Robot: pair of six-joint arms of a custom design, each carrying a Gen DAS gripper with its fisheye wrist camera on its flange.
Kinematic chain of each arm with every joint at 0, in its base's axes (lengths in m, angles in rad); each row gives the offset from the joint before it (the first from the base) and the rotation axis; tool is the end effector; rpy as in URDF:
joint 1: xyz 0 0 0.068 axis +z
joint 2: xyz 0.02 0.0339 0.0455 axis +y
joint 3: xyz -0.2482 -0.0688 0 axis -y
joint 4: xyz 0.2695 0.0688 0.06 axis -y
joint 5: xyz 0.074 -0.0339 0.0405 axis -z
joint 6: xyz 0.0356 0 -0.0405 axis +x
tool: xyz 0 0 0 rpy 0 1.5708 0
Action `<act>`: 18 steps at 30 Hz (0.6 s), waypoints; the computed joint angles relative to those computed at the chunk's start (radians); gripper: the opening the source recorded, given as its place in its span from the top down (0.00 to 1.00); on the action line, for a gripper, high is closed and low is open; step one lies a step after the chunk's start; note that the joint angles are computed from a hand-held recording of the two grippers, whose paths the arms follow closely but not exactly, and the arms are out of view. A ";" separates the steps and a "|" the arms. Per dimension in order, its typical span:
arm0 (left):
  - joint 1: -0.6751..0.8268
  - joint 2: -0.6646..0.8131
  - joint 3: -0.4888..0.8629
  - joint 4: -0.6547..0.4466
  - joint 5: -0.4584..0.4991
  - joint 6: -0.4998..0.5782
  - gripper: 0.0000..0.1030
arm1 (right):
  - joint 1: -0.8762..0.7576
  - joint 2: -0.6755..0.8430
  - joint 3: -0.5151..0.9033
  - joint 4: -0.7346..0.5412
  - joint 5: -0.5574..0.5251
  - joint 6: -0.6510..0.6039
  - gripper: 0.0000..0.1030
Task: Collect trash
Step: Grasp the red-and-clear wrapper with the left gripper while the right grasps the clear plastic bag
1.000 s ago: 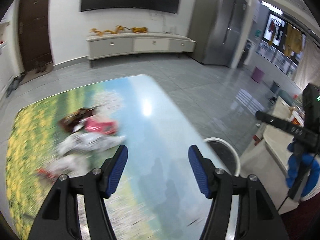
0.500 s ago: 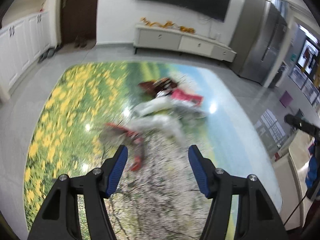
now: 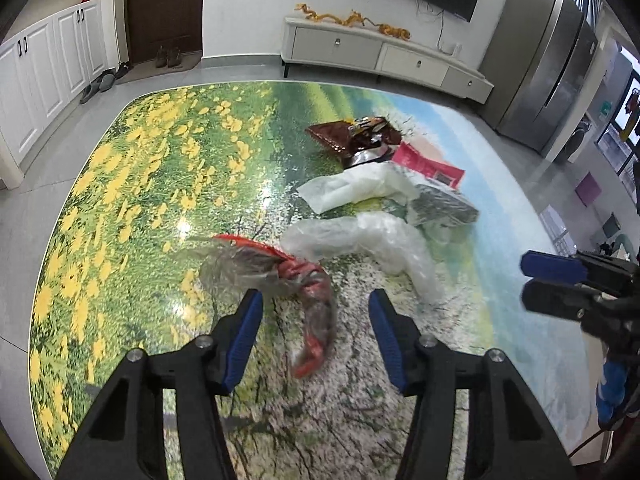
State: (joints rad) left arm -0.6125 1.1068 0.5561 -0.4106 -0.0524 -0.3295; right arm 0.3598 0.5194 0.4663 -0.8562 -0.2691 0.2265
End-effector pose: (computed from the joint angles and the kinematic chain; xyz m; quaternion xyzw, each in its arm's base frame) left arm 0.1915 -0.1323 0.1557 0.1267 0.9452 -0.1138 0.2786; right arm 0.1309 0.0593 0.1968 -0.1059 0.9323 0.2145 0.2714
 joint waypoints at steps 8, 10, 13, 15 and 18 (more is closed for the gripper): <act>0.045 0.094 0.026 0.045 0.001 0.036 0.67 | 0.106 0.264 0.020 0.235 0.024 0.016 0.58; 0.050 0.090 0.022 0.047 0.002 0.040 0.73 | 0.136 0.287 0.020 0.267 0.043 0.036 0.58; 0.063 0.077 0.007 0.057 0.008 0.047 0.80 | 0.161 0.327 0.023 0.308 0.070 0.042 0.59; 0.071 0.060 -0.005 0.059 0.017 0.048 0.81 | 0.171 0.361 0.027 0.335 0.083 0.040 0.60; 0.082 0.038 -0.021 0.061 0.028 0.047 0.84 | 0.185 0.401 0.030 0.368 0.103 0.048 0.63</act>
